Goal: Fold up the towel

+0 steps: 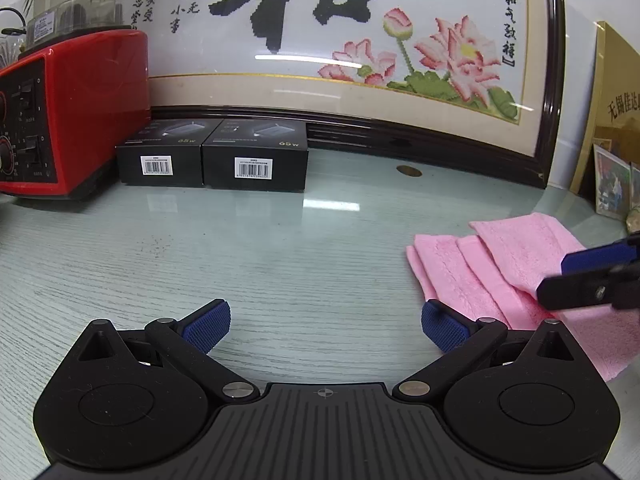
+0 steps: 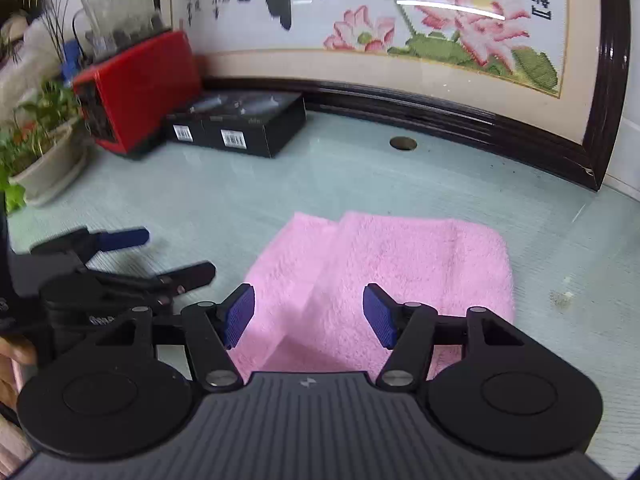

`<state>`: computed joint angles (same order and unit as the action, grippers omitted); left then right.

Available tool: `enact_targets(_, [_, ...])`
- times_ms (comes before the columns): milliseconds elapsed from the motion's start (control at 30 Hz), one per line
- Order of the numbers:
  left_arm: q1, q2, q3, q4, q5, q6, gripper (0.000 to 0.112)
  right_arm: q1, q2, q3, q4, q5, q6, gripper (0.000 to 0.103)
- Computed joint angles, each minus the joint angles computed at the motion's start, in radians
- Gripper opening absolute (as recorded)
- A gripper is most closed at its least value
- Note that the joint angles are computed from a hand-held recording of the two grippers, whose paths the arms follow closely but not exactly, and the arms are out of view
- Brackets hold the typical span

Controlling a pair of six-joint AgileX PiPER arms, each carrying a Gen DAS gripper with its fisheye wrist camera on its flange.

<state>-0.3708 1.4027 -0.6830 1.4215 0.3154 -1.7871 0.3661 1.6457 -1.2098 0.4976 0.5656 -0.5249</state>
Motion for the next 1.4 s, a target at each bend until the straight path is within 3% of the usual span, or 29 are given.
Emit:
enact_targets(133, [0.002,0.000,0.000,-0.004,-0.003,0.004,0.103,0.039,0.030,-0.021,-0.120,-0.012,0.118,0.063])
enact_targets(300, [-0.001,0.000,0.001,-0.005,0.003,0.010,0.103,0.076,0.075,-0.082,-0.235,0.061,0.210,0.085])
enact_targets(433, [0.000,0.000,0.000,-0.008,0.002,0.012,0.103,0.113,0.079,-0.080,-0.333,0.050,0.288,0.085])
enact_targets(467, [0.000,0.000,0.000,-0.006,0.002,0.009,0.103,0.118,0.078,-0.077,-0.345,0.046,0.299,0.083])
enact_targets(533, [0.001,0.000,0.000,-0.006,0.001,0.008,0.103,0.109,0.074,-0.075,-0.339,0.044,0.299,0.068])
enact_targets(600, [0.004,0.001,0.000,-0.008,-0.001,0.009,0.103,0.096,0.070,-0.076,-0.332,0.045,0.296,0.040])
enact_targets(700, [0.006,-0.001,0.000,-0.014,-0.003,0.012,0.103,0.075,0.065,-0.075,-0.311,0.043,0.282,0.027])
enact_targets(733, [0.007,-0.001,0.000,-0.016,-0.004,0.013,0.103,0.065,0.063,-0.072,-0.292,0.037,0.267,0.016])
enact_targets(833, [0.007,0.000,-0.003,-0.026,-0.004,0.022,0.103,0.042,0.049,-0.060,-0.221,0.039,0.188,0.005])
enact_targets(1033, [0.016,-0.003,-0.002,-0.038,-0.010,0.021,0.103,0.071,-0.008,0.001,-0.190,-0.020,0.129,0.004])
enact_targets(1167, [0.025,-0.004,-0.001,-0.046,-0.018,0.022,0.103,0.075,-0.021,-0.005,-0.145,-0.012,0.079,0.004])
enact_targets(1300, [0.025,-0.006,0.000,-0.047,-0.019,0.022,0.103,0.101,0.031,-0.032,-0.236,0.001,0.162,0.004])
enact_targets(1400, [0.025,-0.007,0.001,-0.044,-0.020,0.019,0.103,0.095,0.051,-0.026,-0.195,-0.004,0.137,0.006])
